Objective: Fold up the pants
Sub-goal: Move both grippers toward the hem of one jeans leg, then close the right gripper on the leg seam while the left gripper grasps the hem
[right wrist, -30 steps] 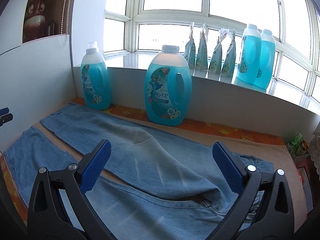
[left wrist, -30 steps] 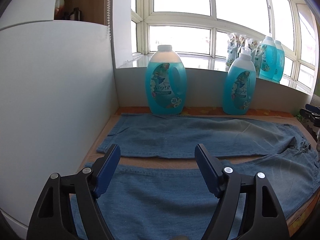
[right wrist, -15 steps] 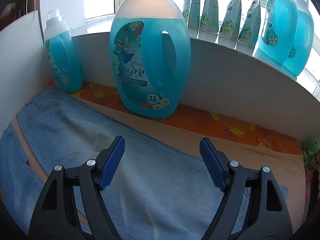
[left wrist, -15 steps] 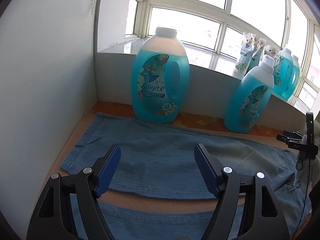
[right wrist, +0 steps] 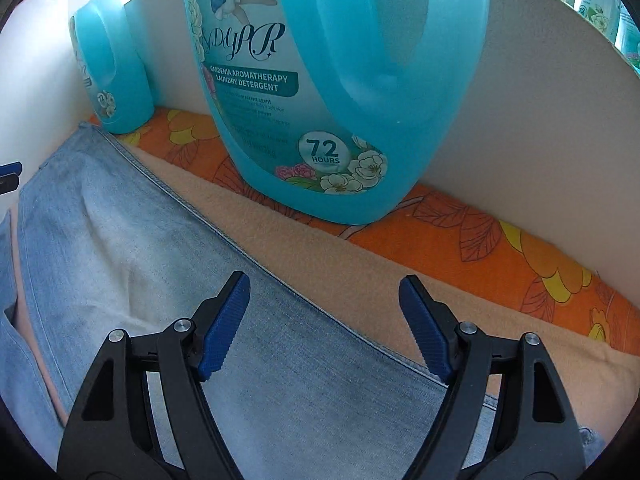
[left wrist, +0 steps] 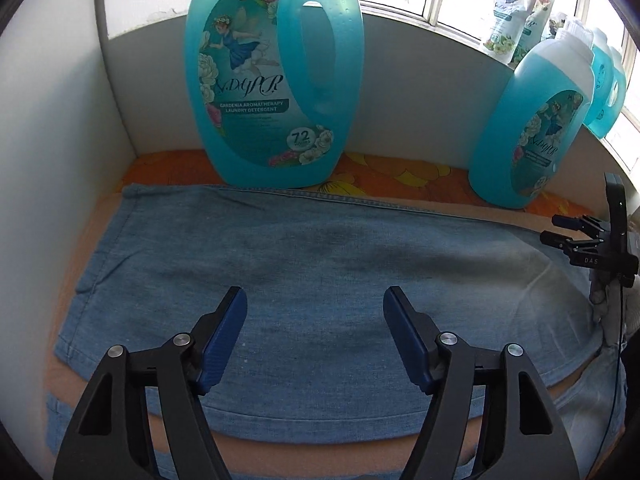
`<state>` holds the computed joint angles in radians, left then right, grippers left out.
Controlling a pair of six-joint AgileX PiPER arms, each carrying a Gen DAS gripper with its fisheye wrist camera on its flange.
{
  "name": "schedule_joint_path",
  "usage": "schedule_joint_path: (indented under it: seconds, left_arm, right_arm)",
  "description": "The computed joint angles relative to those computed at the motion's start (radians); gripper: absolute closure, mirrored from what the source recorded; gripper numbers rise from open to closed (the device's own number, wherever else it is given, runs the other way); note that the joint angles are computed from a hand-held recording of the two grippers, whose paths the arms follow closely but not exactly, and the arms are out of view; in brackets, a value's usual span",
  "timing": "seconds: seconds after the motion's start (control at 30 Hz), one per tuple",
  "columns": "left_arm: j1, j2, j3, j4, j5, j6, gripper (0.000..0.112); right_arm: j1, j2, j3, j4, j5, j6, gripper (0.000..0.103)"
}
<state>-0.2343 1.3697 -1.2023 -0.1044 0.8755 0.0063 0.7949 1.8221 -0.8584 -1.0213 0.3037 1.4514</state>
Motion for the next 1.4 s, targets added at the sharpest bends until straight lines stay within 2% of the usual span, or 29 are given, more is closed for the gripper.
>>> schedule_joint_path:
  seconds: [0.1, 0.2, 0.33, 0.37, 0.43, 0.47, 0.57, 0.6, 0.73, 0.87, 0.97, 1.07, 1.2, 1.4]
  left_arm:
    - [-0.006, 0.041, 0.005, 0.009, -0.007, -0.004, 0.047]
    - [-0.011, 0.074, 0.003, 0.020, -0.012, -0.014, 0.049]
    - [-0.013, 0.088, 0.017, 0.025, -0.024, -0.017, 0.049]
    - [-0.013, 0.089, 0.021, 0.026, -0.026, -0.019, 0.049]
    - [-0.008, 0.096, 0.026, 0.026, -0.031, -0.014, 0.049]
    - [-0.006, 0.098, 0.027, 0.027, -0.029, -0.016, 0.049]
    - [-0.005, 0.099, 0.026, 0.032, -0.025, -0.017, 0.049]
    - [-0.001, 0.100, 0.028, 0.030, -0.029, -0.012, 0.049]
    - [0.026, 0.093, 0.018, -0.002, -0.014, 0.001, 0.048]
    - [0.072, 0.071, 0.006, -0.059, -0.001, 0.019, 0.048]
    - [0.126, 0.048, -0.018, -0.128, 0.028, 0.058, 0.048]
    - [0.175, 0.034, -0.048, -0.191, 0.049, 0.089, 0.042]
    - [0.228, 0.077, -0.110, -0.289, 0.115, 0.109, 0.042]
    - [0.184, 0.150, -0.155, -0.259, 0.100, -0.004, 0.042]
  right_arm:
    - [-0.020, 0.025, -0.013, 0.086, -0.044, -0.118, 0.022]
    - [-0.020, 0.059, -0.045, 0.188, -0.039, -0.233, 0.022]
    - [-0.025, 0.080, -0.075, 0.258, -0.039, -0.306, 0.024]
    - [-0.020, 0.079, -0.080, 0.288, -0.036, -0.337, 0.029]
    - [-0.002, 0.083, -0.113, 0.397, -0.012, -0.461, 0.050]
    - [0.011, 0.089, -0.137, 0.434, 0.022, -0.498, 0.068]
    - [0.062, 0.111, -0.219, 0.460, 0.168, -0.506, 0.088]
    - [0.072, 0.105, -0.226, 0.465, 0.183, -0.503, 0.090]
    - [0.147, 0.040, -0.188, 0.365, 0.198, -0.361, 0.093]
    - [0.266, -0.031, -0.131, 0.222, 0.221, -0.137, 0.093]
    - [0.383, -0.070, -0.086, 0.136, 0.269, 0.015, 0.094]
    - [0.499, -0.111, -0.038, 0.115, 0.325, 0.106, 0.094]
    - [0.628, -0.131, -0.009, 0.094, 0.403, 0.213, 0.094]
    - [0.751, -0.133, -0.013, 0.095, 0.489, 0.296, 0.095]
